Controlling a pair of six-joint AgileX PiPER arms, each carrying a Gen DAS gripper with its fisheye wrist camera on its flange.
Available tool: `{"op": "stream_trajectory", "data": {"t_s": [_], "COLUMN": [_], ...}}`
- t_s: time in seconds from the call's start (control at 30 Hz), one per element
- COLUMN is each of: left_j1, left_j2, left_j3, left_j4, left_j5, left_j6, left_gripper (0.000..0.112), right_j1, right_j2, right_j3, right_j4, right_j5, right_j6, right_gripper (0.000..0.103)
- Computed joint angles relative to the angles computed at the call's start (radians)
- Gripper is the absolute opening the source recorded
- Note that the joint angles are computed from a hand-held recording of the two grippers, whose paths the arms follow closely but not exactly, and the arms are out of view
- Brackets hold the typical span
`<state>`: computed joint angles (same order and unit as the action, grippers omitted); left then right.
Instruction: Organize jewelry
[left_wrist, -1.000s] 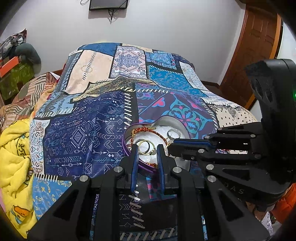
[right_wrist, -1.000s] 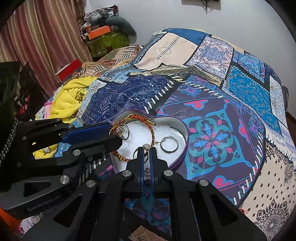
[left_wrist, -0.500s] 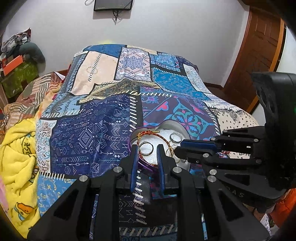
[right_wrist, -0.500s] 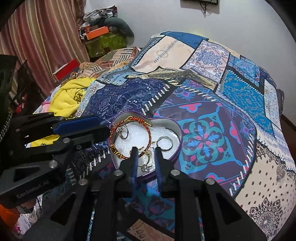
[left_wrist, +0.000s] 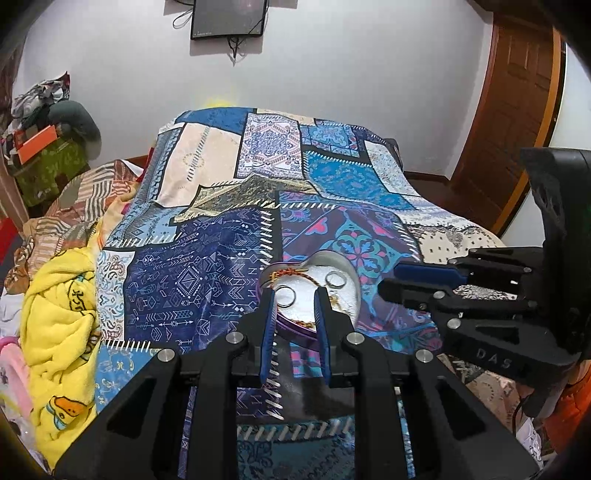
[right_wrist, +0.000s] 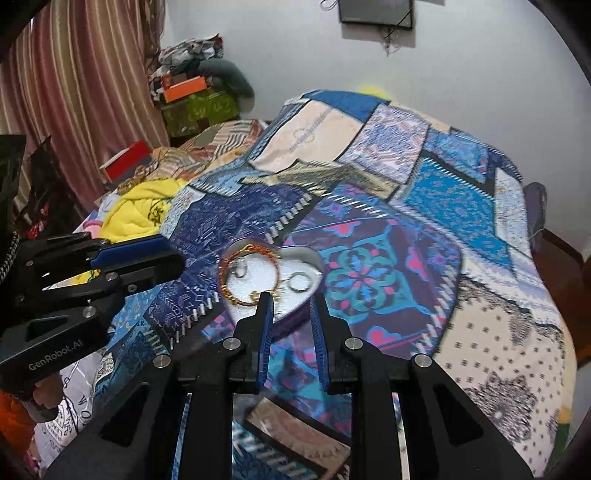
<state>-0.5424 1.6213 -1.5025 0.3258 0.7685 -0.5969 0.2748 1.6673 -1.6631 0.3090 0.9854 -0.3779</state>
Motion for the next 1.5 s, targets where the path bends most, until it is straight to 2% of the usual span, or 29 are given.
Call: {"op": "stream_trajectory", "data": {"t_s": [0.13, 0.27, 0.4, 0.8, 1.0, 1.23, 1.43, 1.5], "left_j1": [-0.043, -0.083, -0.114, -0.149, -0.153, -0.139, -0.135, -0.137], "left_j2": [-0.01, 0.0, 0.03, 0.247, 0.359, 0.52, 0.715, 0.764], "left_j3": [-0.019, -0.048, -0.077, -0.244, -0.358, -0.57, -0.874, -0.959], "left_j4": [0.03, 0.05, 0.036, -0.142, -0.175, -0.243, -0.283, -0.281], "left_j5": [0.027, 0.047, 0.052, 0.073, 0.103, 0.191, 0.356, 0.389], "left_j6": [-0.032, -0.054, -0.051, 0.094, 0.135, 0.207, 0.273, 0.286], "left_gripper": [0.02, 0.029, 0.029, 0.029, 0.029, 0.027, 0.024, 0.024], "right_j1": [-0.066, -0.134, -0.212, -0.373, -0.417, -0.457, -0.457, -0.459], "right_j2": [-0.037, -0.072, -0.098, -0.043, -0.018, -0.015, 0.004, 0.007], "right_j3": [0.007, 0.028, 0.057, 0.116, 0.146, 0.166, 0.159, 0.161], "right_j4": [0.01, 0.014, 0.022, 0.042, 0.064, 0.108, 0.104, 0.107], "right_j5": [0.017, 0.017, 0.013, 0.039, 0.057, 0.06, 0.068, 0.07], "right_j6": [-0.01, -0.018, -0.04, -0.092, -0.128, -0.162, -0.165, -0.169], "right_gripper": [0.018, 0.018, 0.018, 0.018, 0.018, 0.018, 0.018, 0.018]}}
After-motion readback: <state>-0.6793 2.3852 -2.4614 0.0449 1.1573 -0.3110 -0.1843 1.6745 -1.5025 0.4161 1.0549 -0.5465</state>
